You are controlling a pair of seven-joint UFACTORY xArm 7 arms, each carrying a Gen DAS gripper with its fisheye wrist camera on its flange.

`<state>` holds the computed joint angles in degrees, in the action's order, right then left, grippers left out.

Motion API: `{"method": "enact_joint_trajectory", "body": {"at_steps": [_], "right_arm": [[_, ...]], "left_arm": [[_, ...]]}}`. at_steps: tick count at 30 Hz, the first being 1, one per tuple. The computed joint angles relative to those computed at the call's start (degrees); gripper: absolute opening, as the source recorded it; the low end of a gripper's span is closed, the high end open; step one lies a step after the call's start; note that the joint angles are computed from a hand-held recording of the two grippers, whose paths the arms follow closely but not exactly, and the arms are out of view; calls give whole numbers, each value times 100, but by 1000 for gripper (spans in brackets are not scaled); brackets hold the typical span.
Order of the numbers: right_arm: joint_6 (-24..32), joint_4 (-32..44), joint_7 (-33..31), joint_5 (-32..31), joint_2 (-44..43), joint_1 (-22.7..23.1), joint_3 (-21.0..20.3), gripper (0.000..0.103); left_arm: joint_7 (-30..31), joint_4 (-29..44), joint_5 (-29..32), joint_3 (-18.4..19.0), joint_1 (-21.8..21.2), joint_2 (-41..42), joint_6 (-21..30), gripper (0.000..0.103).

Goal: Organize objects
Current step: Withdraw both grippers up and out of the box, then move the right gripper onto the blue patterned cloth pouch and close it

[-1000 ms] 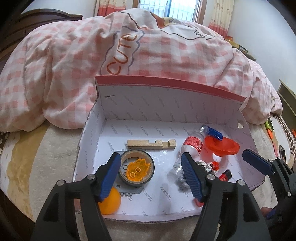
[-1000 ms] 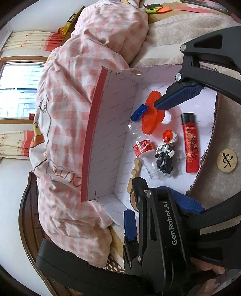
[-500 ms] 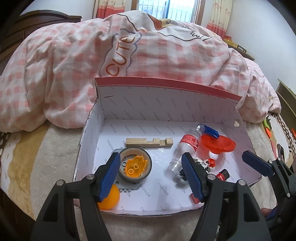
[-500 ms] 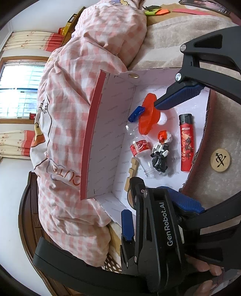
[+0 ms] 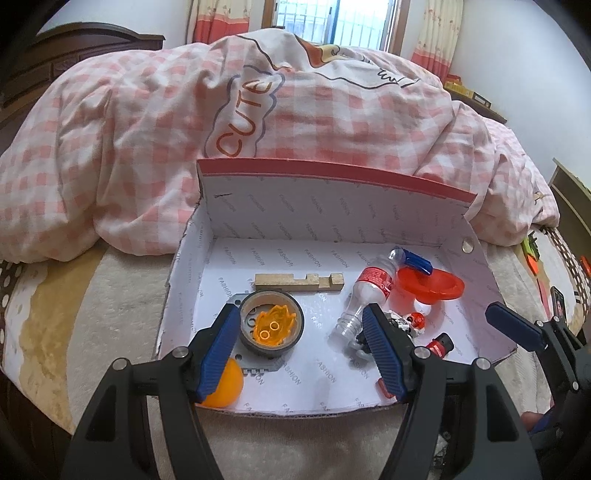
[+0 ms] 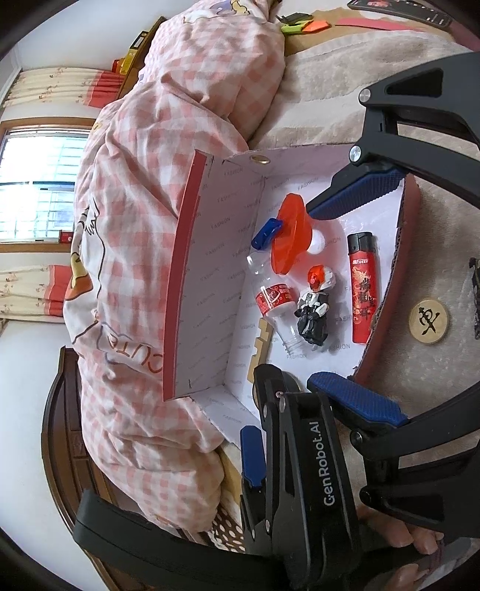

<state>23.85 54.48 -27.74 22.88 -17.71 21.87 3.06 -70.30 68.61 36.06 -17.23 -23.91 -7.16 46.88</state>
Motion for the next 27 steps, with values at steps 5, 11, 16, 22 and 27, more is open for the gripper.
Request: {"method": "enact_joint_trajectory", "body": {"at_steps": [5, 11, 16, 22, 27], "right_arm": [[225, -30, -220, 317, -149, 120, -201, 86], [448, -163, -314, 603, -418, 45, -289, 86], [601, -329, -328, 661, -687, -14, -393, 86], [940, -601, -417, 470, -1054, -112, -445, 86], [1123, -865, -554, 357, -1348, -100, -482, 86]], "left_arm": [[-16, -99, -53, -61, -8, -179, 54, 69], [-9, -202, -161, -181, -27, -331, 99, 69], [-4, -275, -227, -291, -59, -455, 173, 69], [-17, -450, -436, -401, -82, -647, 235, 69], [-41, -529, -508, -499, -94, -748, 312, 69]]}}
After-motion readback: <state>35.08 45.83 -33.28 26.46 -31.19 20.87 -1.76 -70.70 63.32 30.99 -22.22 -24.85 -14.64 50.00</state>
